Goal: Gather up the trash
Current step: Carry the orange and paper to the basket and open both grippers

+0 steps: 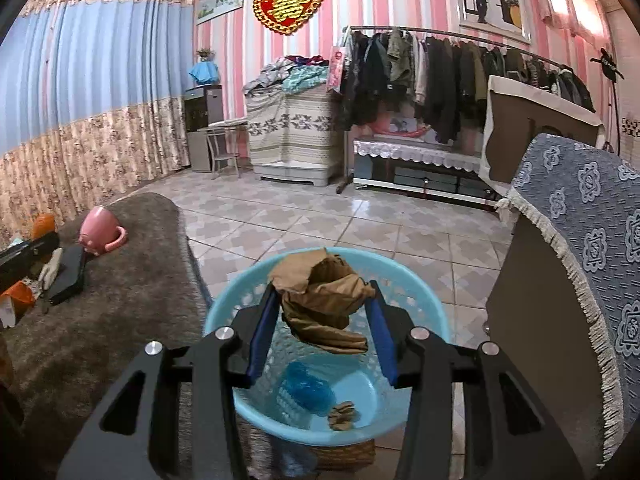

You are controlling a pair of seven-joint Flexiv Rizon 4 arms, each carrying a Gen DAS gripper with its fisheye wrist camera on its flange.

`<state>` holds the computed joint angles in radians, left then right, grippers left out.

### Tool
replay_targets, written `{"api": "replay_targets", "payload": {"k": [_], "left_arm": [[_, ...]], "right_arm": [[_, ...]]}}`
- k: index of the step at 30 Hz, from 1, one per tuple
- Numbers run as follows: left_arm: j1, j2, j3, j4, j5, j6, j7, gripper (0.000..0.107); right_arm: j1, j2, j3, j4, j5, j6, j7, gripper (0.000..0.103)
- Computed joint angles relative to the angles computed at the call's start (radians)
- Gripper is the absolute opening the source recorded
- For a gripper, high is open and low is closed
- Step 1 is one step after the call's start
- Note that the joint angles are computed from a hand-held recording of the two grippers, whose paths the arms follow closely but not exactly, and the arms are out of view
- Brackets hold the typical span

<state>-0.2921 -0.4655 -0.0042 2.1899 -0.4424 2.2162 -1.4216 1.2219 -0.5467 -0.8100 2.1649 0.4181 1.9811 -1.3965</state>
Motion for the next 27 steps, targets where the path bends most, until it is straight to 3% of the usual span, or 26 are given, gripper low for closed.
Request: {"api": "replay_targets", "payload": {"k": [4, 8, 11, 16, 24, 26, 27], "left_arm": [[-0.020, -0.049, -0.022, -0.083, 0.014, -0.038, 0.026, 0.033], [0.020, -0.090, -0.074, -0.152, 0.117, -0.079, 0.007, 0.034], [-0.010, -0.132, -0.066, -0.215, 0.138, -0.115, 0.032, 0.034], [0.022, -0.195, -0.121, -0.320, 0.211, -0.204, 0.032, 0.034], [-0.001, -0.286, -0.127, -0.484, 0.252, -0.332, 0.068, 0.034], [0.005, -0.298, -0.138, -0.512, 0.259, -0.364, 0.077, 0.036], [0.006, -0.299, -0.140, -0.517, 0.260, -0.372, 0.077, 0.042]], "right_arm": [[-0.010, -0.011, -0.008, 0.005, 0.008, 0.004, 0.002, 0.044], [-0.038, -0.025, 0.004, 0.005, 0.019, 0.005, 0.023, 0.044], [-0.075, -0.032, 0.030, 0.000, 0.018, 0.002, 0.044, 0.044], [-0.104, -0.050, 0.039, -0.005, 0.015, -0.003, 0.074, 0.044], [-0.140, -0.070, 0.047, -0.013, -0.003, -0.015, 0.119, 0.044], [-0.154, -0.077, 0.052, -0.022, -0.016, -0.018, 0.127, 0.044], [-0.152, -0.080, 0.050, -0.024, -0.018, -0.019, 0.131, 0.044]]}}
